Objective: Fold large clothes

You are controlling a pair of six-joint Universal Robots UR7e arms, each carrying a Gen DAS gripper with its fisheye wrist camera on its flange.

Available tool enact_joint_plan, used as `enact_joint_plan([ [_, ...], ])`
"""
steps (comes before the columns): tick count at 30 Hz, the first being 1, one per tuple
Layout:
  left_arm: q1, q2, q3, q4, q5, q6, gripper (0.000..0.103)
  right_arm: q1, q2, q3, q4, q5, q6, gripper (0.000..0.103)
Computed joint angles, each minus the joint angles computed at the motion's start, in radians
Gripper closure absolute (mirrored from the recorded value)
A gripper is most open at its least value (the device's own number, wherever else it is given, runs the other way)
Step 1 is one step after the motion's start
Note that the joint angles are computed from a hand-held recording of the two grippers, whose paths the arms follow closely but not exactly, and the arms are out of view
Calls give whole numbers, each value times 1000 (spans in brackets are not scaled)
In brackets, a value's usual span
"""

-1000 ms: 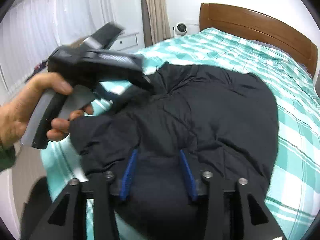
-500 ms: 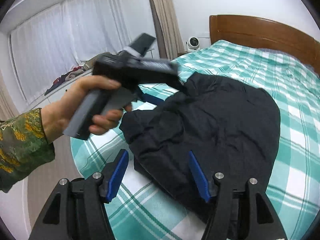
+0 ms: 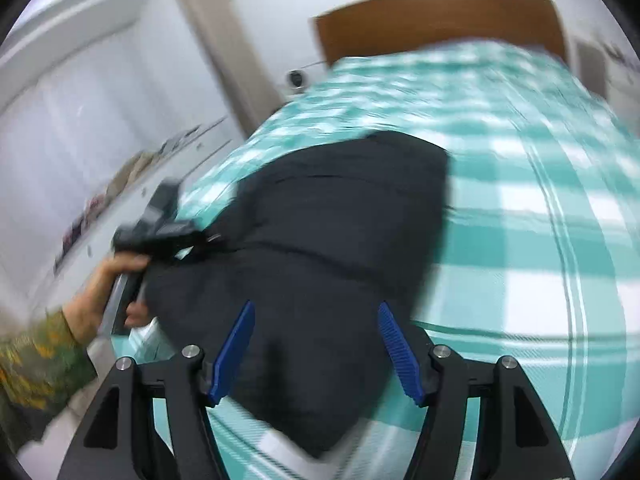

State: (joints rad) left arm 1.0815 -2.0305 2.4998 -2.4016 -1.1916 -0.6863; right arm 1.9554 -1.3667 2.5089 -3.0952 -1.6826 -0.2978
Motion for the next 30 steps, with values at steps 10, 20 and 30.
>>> enact_joint_plan([
  [10,155,96,2,-174,-247,173,0,-326,63,-102,290,430,-77,27],
  [20,45,92,58,-282,-119,52,2,-110,351,-342,301,164,-26,22],
  [30,-253,-9,36,-303,77,18,6,-52,217,-343,257,341,-215,34],
])
